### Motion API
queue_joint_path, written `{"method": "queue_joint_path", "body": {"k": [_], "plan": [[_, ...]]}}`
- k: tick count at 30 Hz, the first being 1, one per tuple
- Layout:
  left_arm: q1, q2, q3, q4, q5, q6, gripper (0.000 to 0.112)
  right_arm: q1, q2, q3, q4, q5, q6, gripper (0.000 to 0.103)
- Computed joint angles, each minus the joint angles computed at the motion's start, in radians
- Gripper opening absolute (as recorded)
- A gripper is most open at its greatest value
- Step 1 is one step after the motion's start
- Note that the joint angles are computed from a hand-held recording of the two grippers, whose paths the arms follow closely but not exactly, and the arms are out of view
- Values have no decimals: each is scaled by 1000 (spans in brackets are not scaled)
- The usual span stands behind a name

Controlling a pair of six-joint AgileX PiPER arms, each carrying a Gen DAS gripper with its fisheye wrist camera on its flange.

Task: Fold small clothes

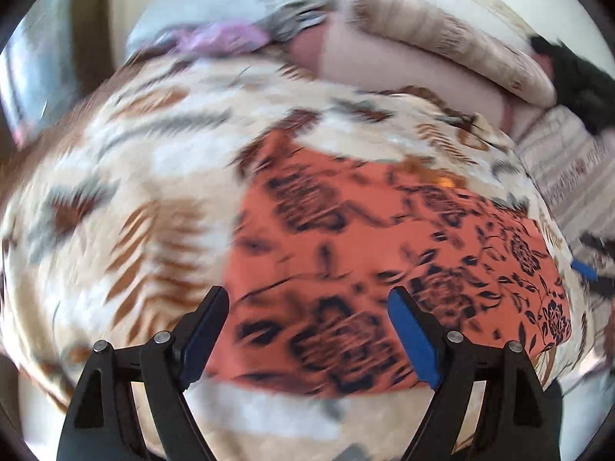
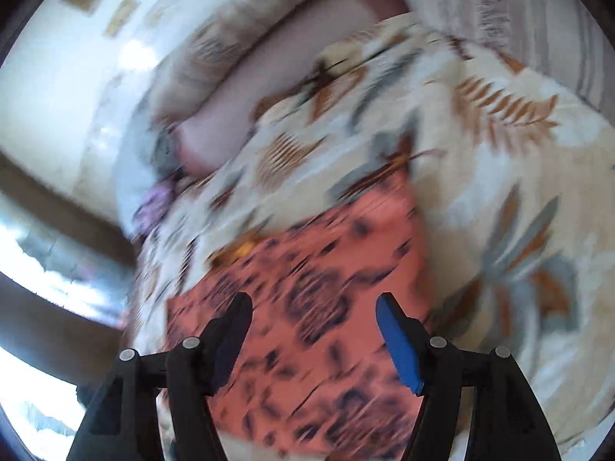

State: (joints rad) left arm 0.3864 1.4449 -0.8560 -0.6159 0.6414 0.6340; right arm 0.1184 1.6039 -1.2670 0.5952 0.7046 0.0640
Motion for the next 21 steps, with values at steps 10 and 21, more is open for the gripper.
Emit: {"method": "queue_joint_path", "body": {"k": [10,21], "plan": [[261,183,-26,-128,276,187,22,153,81,202,189,-133,-131,71],[69,318,-447,-77,217,13,86,124,77,196,219,-85,-137,72]]}}
